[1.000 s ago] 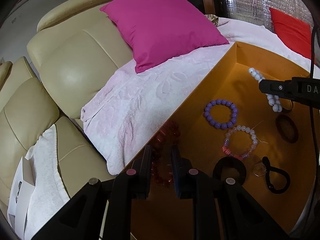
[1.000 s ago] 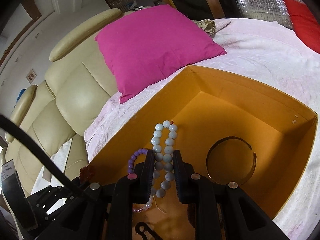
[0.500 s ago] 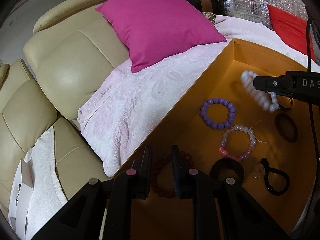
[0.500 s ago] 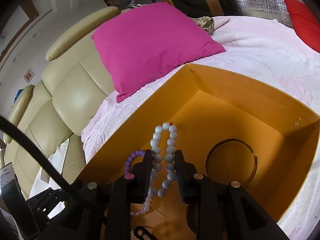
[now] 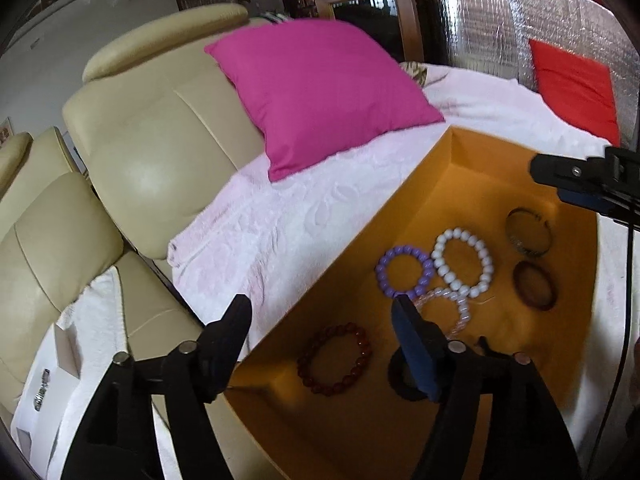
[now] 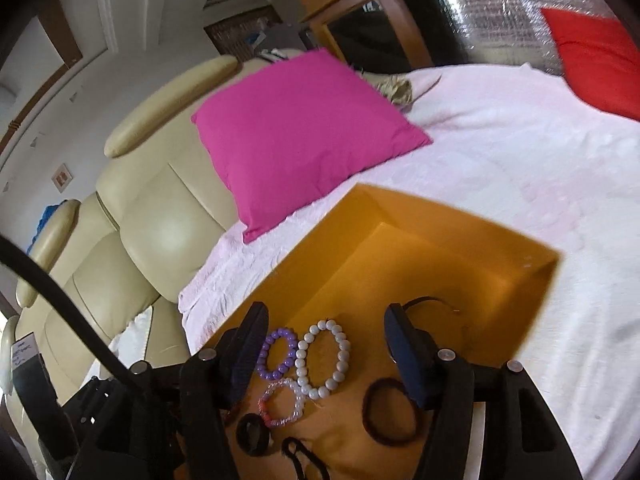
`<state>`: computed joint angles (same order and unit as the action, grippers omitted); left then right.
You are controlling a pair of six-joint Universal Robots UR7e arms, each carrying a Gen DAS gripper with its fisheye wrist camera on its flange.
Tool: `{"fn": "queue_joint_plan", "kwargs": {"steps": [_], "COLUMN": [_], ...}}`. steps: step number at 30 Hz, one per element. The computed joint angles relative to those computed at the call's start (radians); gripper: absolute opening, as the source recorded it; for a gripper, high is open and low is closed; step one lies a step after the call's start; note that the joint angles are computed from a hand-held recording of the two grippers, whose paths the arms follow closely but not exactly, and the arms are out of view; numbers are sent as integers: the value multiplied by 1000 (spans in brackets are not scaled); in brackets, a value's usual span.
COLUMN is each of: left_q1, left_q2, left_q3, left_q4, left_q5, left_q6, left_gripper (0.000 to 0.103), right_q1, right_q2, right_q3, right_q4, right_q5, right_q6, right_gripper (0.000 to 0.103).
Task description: Organize jewelry
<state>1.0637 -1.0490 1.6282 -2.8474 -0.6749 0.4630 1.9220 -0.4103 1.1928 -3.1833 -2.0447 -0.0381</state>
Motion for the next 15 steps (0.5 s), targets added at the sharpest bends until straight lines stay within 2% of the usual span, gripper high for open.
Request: {"fn": "queue_joint_plan", "kwargs": {"steps": [8, 12, 15], "left_q1": [-89, -152, -207], "left_q2": [-89, -151, -187], "left_q3": [72, 131, 180], "left_q4": [-38, -76, -132], "left_q5": [17, 29, 78], "left_q6": [-1, 7, 42], "left_gripper": [84, 86, 87], "right_q1": [61, 113, 174], "right_q2": [-148, -229, -274], "right_q3": [225, 356, 437], "right_q4": [-85, -126, -163], "right_q5": [-71, -142, -243], "right_q6": [1, 14, -7], "right_gripper": [64, 65, 67]}}
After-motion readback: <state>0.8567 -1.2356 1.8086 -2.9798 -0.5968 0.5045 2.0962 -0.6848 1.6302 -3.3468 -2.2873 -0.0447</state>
